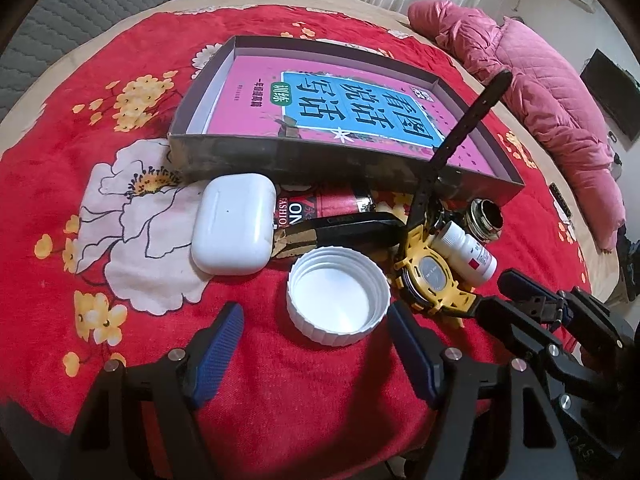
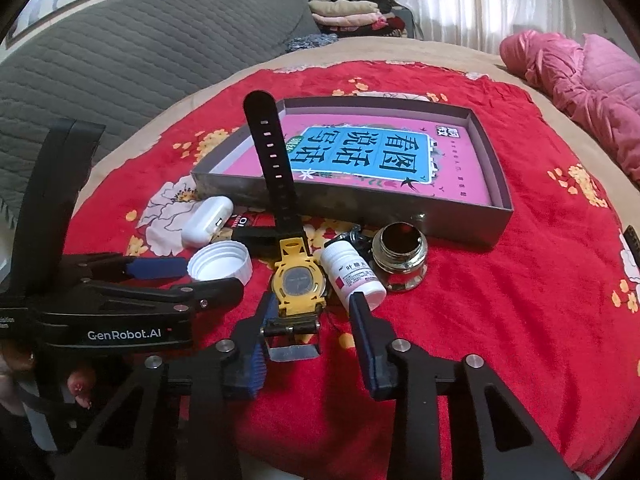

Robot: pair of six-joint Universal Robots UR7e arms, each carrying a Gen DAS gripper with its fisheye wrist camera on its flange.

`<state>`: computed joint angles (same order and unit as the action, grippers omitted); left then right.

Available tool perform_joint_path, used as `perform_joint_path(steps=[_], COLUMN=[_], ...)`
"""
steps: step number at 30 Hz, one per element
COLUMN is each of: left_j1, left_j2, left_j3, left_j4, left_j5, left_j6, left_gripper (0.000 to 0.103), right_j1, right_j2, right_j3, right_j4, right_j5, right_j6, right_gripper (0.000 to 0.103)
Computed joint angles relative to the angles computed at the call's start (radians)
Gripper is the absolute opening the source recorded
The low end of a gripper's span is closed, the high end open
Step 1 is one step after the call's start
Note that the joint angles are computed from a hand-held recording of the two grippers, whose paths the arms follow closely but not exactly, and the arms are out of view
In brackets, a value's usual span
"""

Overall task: Organize rigid objects
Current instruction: 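Close right tool on the yellow watch while left tool closes on the white bottle cap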

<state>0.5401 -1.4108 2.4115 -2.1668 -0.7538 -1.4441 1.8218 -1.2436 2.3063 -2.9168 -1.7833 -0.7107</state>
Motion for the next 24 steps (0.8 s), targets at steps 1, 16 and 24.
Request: perform_joint_path(steps=[1, 16, 24], left_j1=[0.000, 0.019, 0.021], left_j2=[0.000, 0.030, 0.050], left_j3=[0.000, -0.031, -0.059], left_j4=[0.000, 0.045, 0.143], left_j5=[0.001, 0.008, 0.019], left_j6=[-0.004, -0.081, -0.118], left_gripper=[0.072, 0.071, 0.050], right_j1=[0.001, -0.009, -0.011], right_j2=[0.000, -0.001, -0.001], right_j3=[-0.001, -0.003, -0.003], right_j4=[0.002, 0.004, 0.003], right_j5=[0.003, 0.042, 0.047], right_j6=[-0.003, -0.009, -0.006], right_gripper=[0.033, 0.021, 0.021])
